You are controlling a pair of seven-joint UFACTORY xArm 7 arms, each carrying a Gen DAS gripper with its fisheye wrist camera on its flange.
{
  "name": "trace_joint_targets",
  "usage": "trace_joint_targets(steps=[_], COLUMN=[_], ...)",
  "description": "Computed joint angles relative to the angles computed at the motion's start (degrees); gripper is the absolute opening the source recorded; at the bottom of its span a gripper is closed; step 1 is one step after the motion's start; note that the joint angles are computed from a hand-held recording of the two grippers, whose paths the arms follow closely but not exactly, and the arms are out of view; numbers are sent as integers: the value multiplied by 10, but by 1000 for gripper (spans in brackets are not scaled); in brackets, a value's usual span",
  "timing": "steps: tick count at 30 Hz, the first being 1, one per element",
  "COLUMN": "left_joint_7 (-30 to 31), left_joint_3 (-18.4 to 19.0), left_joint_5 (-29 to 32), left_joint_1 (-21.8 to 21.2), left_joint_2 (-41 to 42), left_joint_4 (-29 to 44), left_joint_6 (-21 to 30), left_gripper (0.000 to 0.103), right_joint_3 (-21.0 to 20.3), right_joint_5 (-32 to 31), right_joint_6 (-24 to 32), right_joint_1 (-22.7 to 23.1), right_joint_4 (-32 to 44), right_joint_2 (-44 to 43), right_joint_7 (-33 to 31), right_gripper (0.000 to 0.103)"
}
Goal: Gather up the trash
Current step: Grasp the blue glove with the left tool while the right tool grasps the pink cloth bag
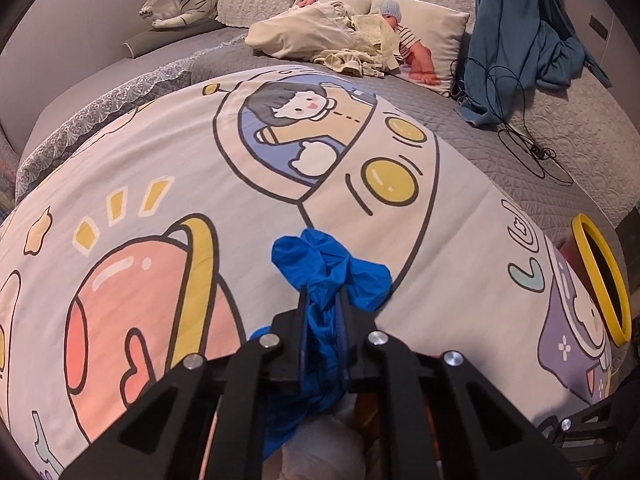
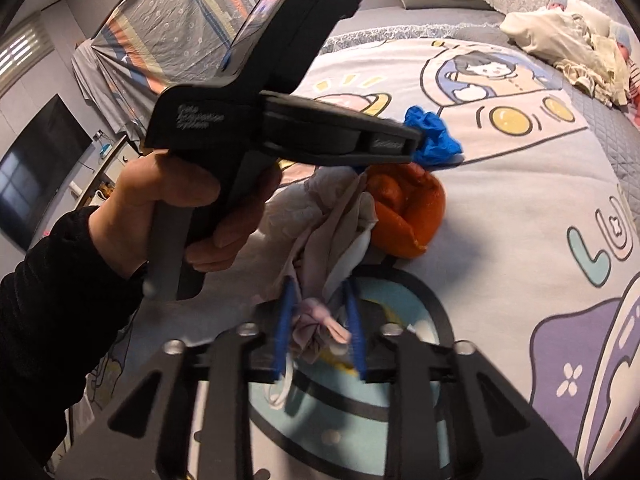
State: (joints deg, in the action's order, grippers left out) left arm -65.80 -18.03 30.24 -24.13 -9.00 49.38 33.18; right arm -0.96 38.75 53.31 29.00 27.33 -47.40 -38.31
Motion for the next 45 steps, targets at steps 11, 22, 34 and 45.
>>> trace_joint_targets(steps=[11,22,34,45], left_joint_7=[-31,-52,-57,-69], left_joint_3=[-9,-27,-54,-86], left_joint_5=[-3,-25,-82,-96], left_joint_1=[20,42,63,71], left_joint_2=[-46,-139,-246,-267], left_joint_4=[-27,-69,-132,-125], left_joint_6=[6,36,50,61], left_gripper=[9,9,8,8], right_joint_3=[-12,-20,-25,-54], right_joint_5=[-4,0,6,12], right_joint_6=[6,-47,-117,-159], right_joint_1=[-14,-29,-34,-66], right_joint_4=[-8,5,37,70], right_joint_2=[-20,21,81,128], right_joint_7=[-9,-18,-20,-18], right_gripper=[6,4,4,4])
